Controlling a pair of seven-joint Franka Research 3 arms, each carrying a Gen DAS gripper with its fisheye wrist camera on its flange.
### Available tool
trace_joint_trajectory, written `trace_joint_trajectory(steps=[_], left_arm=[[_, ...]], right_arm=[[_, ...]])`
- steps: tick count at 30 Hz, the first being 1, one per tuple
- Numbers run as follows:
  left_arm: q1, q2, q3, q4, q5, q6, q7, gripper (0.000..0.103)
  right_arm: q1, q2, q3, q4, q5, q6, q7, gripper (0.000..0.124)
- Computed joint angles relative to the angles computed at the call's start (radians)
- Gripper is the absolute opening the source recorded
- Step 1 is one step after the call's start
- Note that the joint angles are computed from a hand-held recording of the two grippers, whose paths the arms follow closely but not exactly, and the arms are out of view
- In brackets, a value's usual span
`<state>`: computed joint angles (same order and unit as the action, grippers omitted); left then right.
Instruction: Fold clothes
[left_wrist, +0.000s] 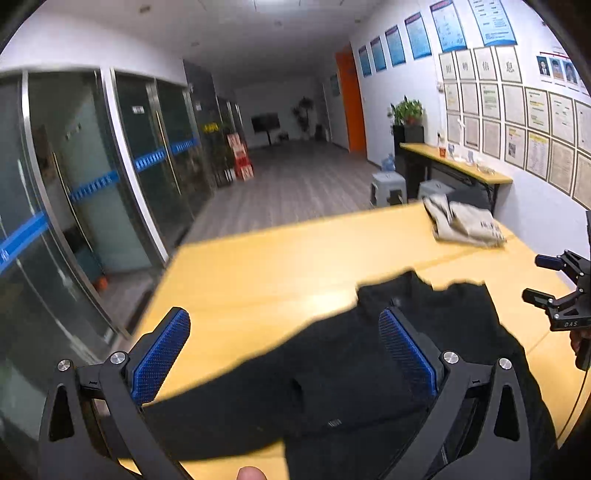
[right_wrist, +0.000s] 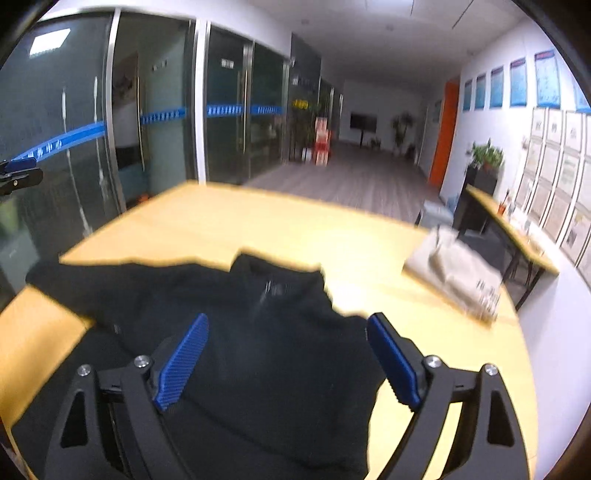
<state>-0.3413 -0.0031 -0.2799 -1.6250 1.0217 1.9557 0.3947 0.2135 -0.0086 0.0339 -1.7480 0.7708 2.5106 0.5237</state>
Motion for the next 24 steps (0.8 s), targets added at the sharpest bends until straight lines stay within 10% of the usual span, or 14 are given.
trace_joint_trajectory(steps=[4, 12, 24], left_arm=[[0.029, -0.097, 0.016, -0.106, -0.046, -0.002, 0.002, 0.103], [0.164, -0.323, 0.097, -0.624, -0.327, 0.262, -0.111, 0.103], [0.456, -0.493, 0.152, -1.096, -0.403, 0.647, -0.366, 0.103]], right_arm=[[0.002, -0.014, -0.001, -0.008, 0.040, 0.007, -0.027, 0.098], [0.009, 0.001, 0.003, -0.193, 0.105, -0.004, -0.083, 0.098], [0.017, 0.087, 0.034, -0.280, 0.249, -0.005, -0.118, 0.097]])
